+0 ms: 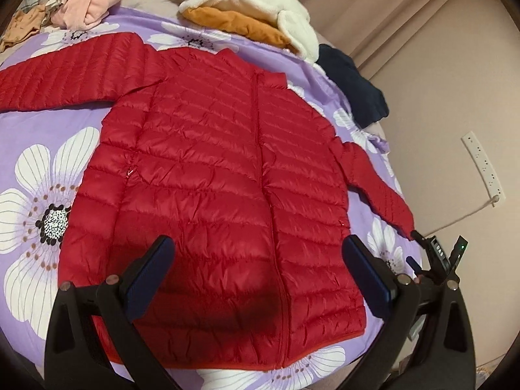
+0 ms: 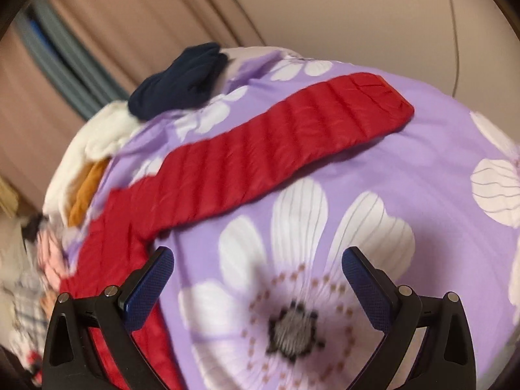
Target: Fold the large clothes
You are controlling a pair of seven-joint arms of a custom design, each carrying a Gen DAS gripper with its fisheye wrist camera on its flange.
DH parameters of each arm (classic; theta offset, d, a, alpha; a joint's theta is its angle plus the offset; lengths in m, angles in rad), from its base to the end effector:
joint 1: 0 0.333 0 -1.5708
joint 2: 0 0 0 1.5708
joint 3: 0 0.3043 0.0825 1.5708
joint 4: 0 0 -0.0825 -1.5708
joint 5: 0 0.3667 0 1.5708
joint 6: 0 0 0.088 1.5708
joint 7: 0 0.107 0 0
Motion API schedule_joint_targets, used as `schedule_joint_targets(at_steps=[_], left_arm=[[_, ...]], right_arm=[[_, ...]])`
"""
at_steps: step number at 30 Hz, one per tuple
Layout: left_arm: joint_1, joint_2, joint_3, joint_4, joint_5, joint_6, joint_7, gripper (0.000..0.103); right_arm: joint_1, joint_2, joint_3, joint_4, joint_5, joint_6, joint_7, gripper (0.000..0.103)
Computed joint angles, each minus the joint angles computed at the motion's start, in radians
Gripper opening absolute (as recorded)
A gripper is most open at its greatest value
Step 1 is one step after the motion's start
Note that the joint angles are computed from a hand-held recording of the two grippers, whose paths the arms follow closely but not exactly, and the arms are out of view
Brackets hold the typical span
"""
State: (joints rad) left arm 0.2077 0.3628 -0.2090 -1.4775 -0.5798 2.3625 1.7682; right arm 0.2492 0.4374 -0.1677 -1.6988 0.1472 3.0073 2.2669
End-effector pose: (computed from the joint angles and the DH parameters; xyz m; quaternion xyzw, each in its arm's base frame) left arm 0.6892 0.0157 0.5282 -0.7021 0.6066 -0.3727 0.0138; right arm 0.6919 0.0648 0.4489 -0.3807 0.8211 -0.1539 0.3964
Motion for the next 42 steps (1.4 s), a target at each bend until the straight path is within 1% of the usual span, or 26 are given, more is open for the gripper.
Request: schedule_joint_targets(at_steps=[1,3,5,6,8,9,12,15,18,20,21,22,23,24,25,26,27,28,30,33,35,36,37,40,41,42], left_arm=[[-0.006,0.012,0.007,0.019,0.02,-0.02,-0.025,0.103],[-0.013,0.041,0.034,0.068,0.098,-0.128,-0.107,0.103],[-0.013,0.058,0.032,0.087,0.121,-0.144,-0.124,0.103],[-0.013,0.07,0.028,0.102,0.127,-0.138,-0.124,0.103],[-0.011,0.082,0.015,0.11,0.125,-0.109,-0.111,0.103],[-0.011,0.087,0.01,0.114,0.125,-0.097,-0.106,0.103],[-0.015,0.099,0.007,0.133,0.146,-0.092,-0.111,0.103],[-0.019,0.116,0.005,0.159,0.169,-0.099,-0.123,0.103],[-0.023,0.137,0.001,0.19,0.186,-0.109,-0.134,0.103],[-0.028,0.144,0.001,0.201,0.203,-0.115,-0.143,0.103],[-0.031,0.151,0.002,0.213,0.213,-0.119,-0.149,0.103],[-0.032,0.154,0.001,0.217,0.218,-0.12,-0.153,0.103],[-0.033,0.156,0.0,0.221,0.222,-0.121,-0.157,0.103],[-0.034,0.157,0.0,0.223,0.229,-0.122,-0.161,0.103],[-0.034,0.157,0.001,0.223,0.234,-0.12,-0.163,0.103],[-0.036,0.157,0.003,0.224,0.242,-0.118,-0.166,0.103],[-0.036,0.156,0.005,0.222,0.25,-0.119,-0.17,0.103],[-0.035,0.152,0.007,0.216,0.255,-0.117,-0.171,0.103],[-0.033,0.142,0.013,0.204,0.269,-0.112,-0.177,0.103],[-0.021,0.123,0.018,0.171,0.267,-0.091,-0.185,0.103],[-0.009,0.115,0.017,0.158,0.251,-0.087,-0.195,0.103],[0.003,0.11,0.015,0.147,0.234,-0.086,-0.199,0.103],[0.009,0.101,0.015,0.133,0.223,-0.081,-0.2,0.103],[0.026,0.071,0.022,0.084,0.2,-0.063,-0.204,0.103],[0.031,0.063,0.022,0.071,0.189,-0.058,-0.204,0.103],[0.041,0.05,0.024,0.05,0.172,-0.051,-0.203,0.103]], right_arm=[[-0.032,0.014,0.028,0.011,0.033,0.015,-0.009,0.102],[-0.117,0.03,0.115,0.01,0.118,0.07,-0.065,0.102],[-0.154,0.066,0.145,0.047,0.177,0.087,-0.087,0.102],[-0.161,0.084,0.147,0.069,0.195,0.083,-0.093,0.102],[-0.153,0.114,0.117,0.107,0.219,0.056,-0.07,0.102],[-0.167,0.125,0.129,0.116,0.237,0.067,-0.074,0.102],[-0.257,0.142,0.236,0.12,0.316,0.152,-0.14,0.102],[-0.325,0.162,0.31,0.135,0.38,0.197,-0.181,0.102],[-0.414,0.181,0.419,0.136,0.432,0.285,-0.211,0.102],[-0.451,0.189,0.456,0.134,0.438,0.319,-0.205,0.102],[-0.436,0.189,0.434,0.136,0.441,0.321,-0.188,0.101],[-0.395,0.183,0.377,0.14,0.455,0.308,-0.166,0.095],[-0.342,0.185,0.305,0.157,0.46,0.281,-0.14,0.091],[-0.285,0.18,0.224,0.161,0.462,0.244,-0.111,0.08],[-0.238,0.179,0.157,0.165,0.455,0.212,-0.081,0.063],[-0.2,0.182,0.101,0.173,0.442,0.18,-0.049,0.055],[-0.17,0.174,0.055,0.167,0.426,0.145,-0.014,0.041],[-0.155,0.168,0.031,0.163,0.408,0.126,0.013,0.03],[-0.102,0.142,-0.042,0.131,0.358,0.109,0.07,0.021],[-0.03,0.094,-0.121,0.084,0.267,0.148,0.096,0.014],[0.052,0.076,-0.214,0.091,0.185,0.142,0.11,0.012],[0.074,0.078,-0.24,0.112,0.151,0.136,0.112,0.012],[0.117,0.067,-0.28,0.125,0.1,0.139,0.104,0.012],[0.161,0.069,-0.302,0.212,-0.004,0.122,0.063,0.012],[0.158,0.07,-0.286,0.239,-0.026,0.118,0.045,0.012],[0.141,0.078,-0.245,0.29,-0.047,0.105,0.009,0.012]])
